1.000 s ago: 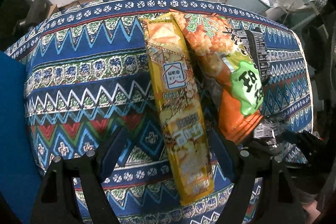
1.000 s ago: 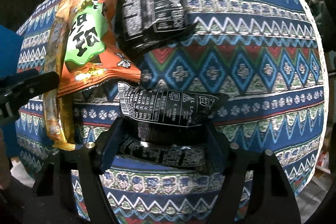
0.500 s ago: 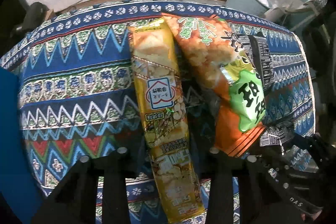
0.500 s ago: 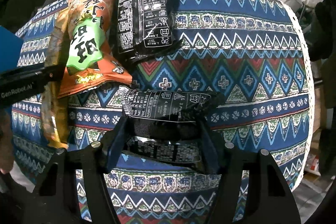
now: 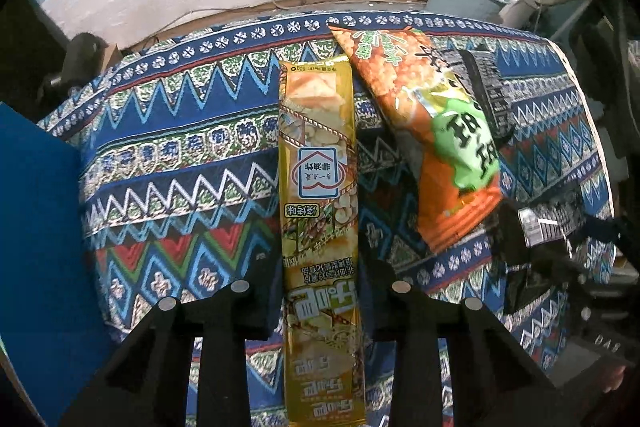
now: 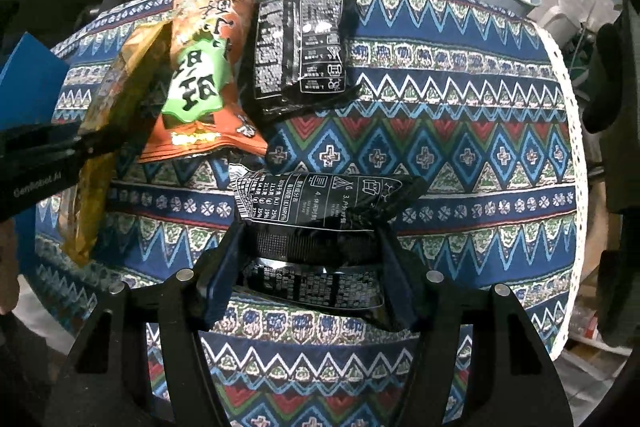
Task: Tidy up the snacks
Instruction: 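Grasp the yellow stick packet with the left gripper while the right grasps the black packet, then lift the yellow and black packets and carry them over the box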
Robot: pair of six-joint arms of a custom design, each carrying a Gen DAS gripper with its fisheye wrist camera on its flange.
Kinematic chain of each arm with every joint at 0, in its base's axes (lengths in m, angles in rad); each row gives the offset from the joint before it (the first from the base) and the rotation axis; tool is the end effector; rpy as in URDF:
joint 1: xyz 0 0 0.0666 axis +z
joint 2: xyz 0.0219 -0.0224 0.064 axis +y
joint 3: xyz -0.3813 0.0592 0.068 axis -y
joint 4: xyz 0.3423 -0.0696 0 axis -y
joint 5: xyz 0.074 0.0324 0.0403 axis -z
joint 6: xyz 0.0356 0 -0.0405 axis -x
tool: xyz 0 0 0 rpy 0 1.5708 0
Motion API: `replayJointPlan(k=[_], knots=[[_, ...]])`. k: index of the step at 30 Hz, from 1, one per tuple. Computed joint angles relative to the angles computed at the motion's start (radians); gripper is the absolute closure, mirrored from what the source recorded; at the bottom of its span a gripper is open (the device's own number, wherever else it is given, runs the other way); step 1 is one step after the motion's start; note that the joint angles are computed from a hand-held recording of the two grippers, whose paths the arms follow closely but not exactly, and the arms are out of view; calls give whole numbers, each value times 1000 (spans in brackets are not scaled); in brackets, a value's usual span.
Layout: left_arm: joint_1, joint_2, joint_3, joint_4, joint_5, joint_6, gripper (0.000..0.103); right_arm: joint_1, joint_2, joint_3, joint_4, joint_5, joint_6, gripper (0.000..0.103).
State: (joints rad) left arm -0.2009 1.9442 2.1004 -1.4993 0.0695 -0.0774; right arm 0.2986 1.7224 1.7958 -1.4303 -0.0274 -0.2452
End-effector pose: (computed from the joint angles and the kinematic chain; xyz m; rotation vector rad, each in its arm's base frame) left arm 0.5746 -0.1199 0.4073 0.4160 2.8864 -0.1218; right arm 0.4884 0.1509 0.4152 -0.0828 2.9392 0.1236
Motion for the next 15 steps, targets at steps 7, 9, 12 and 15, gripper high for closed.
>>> replayJointPlan(k=[7, 9, 12, 15], knots=[[30, -100, -82, 19, 11, -43, 71, 6, -27, 11, -2, 0, 16, 40], [32, -116, -84, 15, 14, -45, 71, 7, -28, 24, -3, -6, 21, 40], [48, -150, -98, 11, 22, -62, 71, 19, -33, 37, -3, -8, 20, 40], [53, -178, -115, 23, 11, -77, 71, 34, -42, 54, -4, -8, 17, 40]])
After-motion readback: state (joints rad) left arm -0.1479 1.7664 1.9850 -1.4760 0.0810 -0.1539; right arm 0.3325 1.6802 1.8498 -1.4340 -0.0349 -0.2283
